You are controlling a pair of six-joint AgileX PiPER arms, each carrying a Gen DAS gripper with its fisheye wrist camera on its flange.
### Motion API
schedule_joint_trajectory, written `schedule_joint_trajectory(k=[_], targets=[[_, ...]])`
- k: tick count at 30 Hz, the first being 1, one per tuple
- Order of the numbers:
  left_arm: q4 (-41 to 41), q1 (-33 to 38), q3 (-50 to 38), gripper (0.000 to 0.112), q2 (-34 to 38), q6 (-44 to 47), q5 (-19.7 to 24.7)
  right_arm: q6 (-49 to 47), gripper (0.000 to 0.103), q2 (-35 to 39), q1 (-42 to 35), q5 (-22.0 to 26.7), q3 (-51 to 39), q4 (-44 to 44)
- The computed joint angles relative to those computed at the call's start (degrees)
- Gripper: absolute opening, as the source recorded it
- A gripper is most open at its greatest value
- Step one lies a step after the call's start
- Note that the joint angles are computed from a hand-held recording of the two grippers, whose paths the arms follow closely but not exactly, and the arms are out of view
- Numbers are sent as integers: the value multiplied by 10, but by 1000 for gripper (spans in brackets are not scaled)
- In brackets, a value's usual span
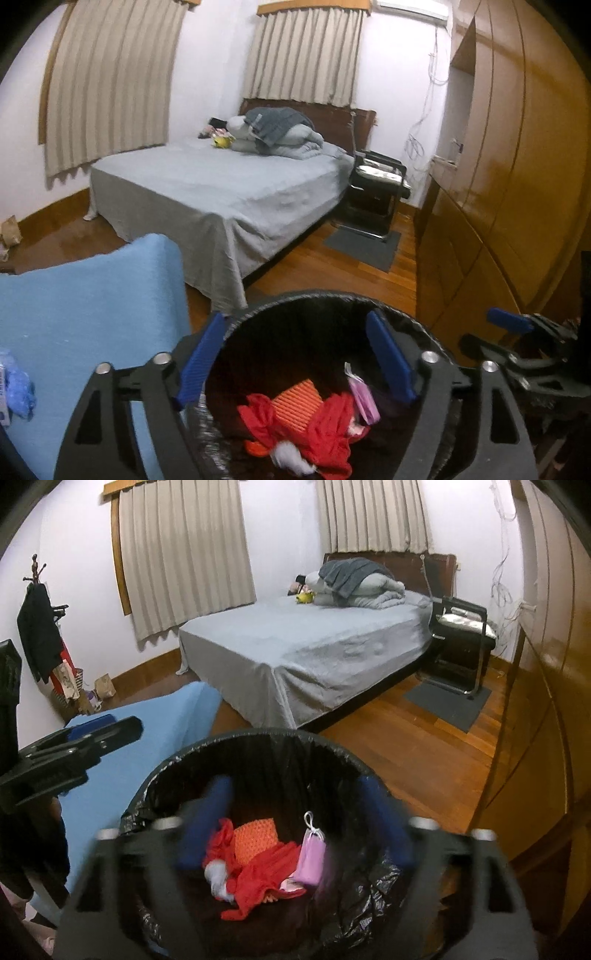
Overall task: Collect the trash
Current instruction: 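Carry the grey sock and pink mask over the bin and open both grippers, then return the left gripper to the mat and grasp the white tissue box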
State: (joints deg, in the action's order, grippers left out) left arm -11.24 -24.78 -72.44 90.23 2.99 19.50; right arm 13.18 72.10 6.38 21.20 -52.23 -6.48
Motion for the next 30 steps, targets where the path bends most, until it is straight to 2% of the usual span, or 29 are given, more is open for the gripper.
schedule_joint_trajectory(k=[5,11,16,23,30], targets=[[22,31,23,95,-41,-15,-5,-5,95,-2,21,6,-17,6],[60,86,69,97,-98,-43,-6,44,97,16,76,15,-55,-27],[35,156,112,97,-144,-10,-2,112,98,62,136,18,-102,-82],[-91,289,153,97,-176,147,-2,198,98,143,223,16,-181,-161],[-213,410,182,97,-167,304,-19,197,98,232,282,31,-274,-171]])
